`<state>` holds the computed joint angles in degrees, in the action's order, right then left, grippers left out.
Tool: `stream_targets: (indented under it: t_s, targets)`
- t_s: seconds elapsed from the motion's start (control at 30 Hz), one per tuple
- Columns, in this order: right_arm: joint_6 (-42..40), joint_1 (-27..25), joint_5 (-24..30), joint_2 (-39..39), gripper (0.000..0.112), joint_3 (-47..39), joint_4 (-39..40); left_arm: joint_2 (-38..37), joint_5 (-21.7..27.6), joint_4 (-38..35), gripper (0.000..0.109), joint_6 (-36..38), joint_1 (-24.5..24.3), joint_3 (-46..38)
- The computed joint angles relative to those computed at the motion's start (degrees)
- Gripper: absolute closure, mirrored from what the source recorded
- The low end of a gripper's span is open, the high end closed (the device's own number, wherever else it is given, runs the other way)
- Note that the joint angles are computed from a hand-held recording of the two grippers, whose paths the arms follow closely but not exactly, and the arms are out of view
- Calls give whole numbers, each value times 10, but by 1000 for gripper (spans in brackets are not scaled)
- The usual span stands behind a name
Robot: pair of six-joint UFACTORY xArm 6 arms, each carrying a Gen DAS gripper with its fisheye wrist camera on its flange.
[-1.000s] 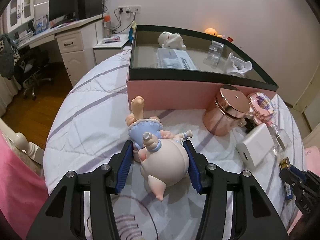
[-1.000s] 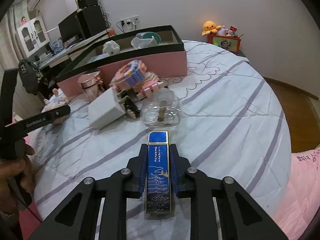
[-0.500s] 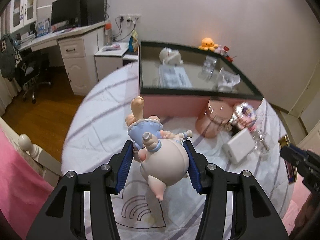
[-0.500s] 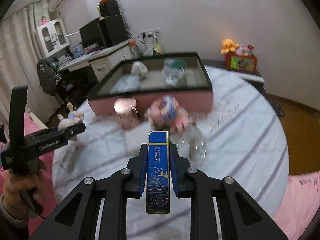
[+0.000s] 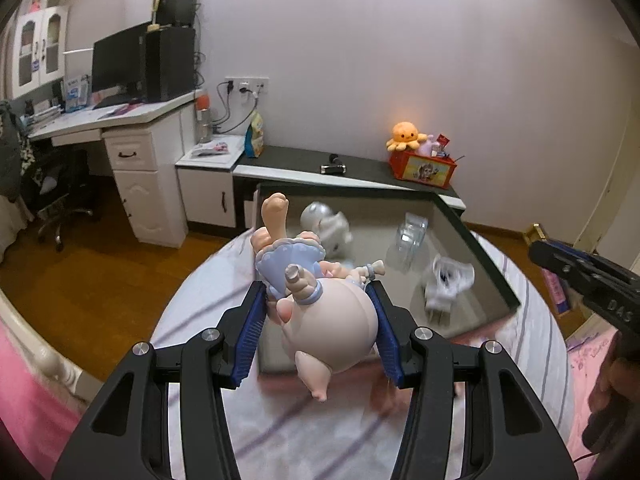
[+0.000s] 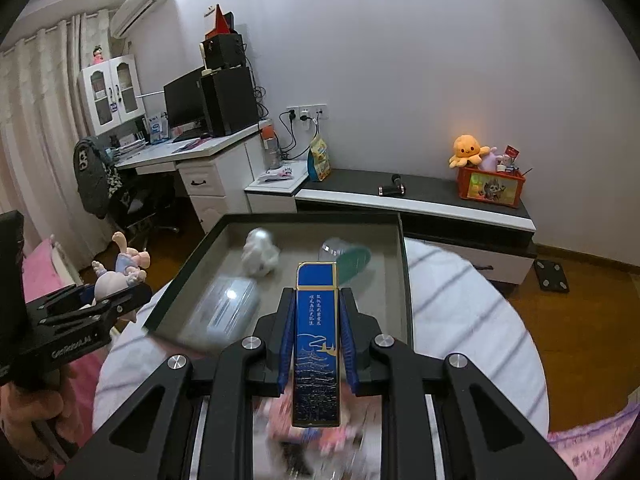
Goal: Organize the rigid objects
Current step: 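Place the doll and blue box into the pink box and release both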
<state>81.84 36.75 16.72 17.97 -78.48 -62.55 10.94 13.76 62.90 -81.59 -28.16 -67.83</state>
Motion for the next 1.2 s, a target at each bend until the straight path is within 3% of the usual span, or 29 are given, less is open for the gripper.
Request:
stream_targets:
  t_s: [0.3, 0.47, 0.53, 0.6, 0.63, 0.67, 0.73, 0.8, 1.2]
  targets:
    - [-219, -29, -1, 128, 91, -129, 228, 159, 13, -212, 57, 219, -3, -173]
    - [-273, -34, 22, 165, 91, -166, 290, 212, 48, -290, 55, 296, -9, -233]
    - [-270, -34, 22, 166, 89, -163, 289, 210, 51, -266, 40, 275, -9, -233]
    - [-265, -35, 19, 163, 68, -159, 282, 196, 46, -200, 9, 210, -6, -218]
    - [-237, -35, 18, 157, 37, -152, 255, 187, 42, -162, 6, 173, -4, -209]
    - [-199, -36, 13, 148, 22, -142, 220, 178, 41, -132, 6, 144, -3, -199]
    - [-142, -37, 9, 133, 20, -128, 162, 161, 41, -100, 6, 112, -1, -181]
    - [-110, -34, 20, 118, 9, -116, 130, 138, 40, -70, 6, 76, 3, -156]
    - [83, 4, 23, -7, 9, 5, -35, -19, 42, 101, 6, -112, -4, 5]
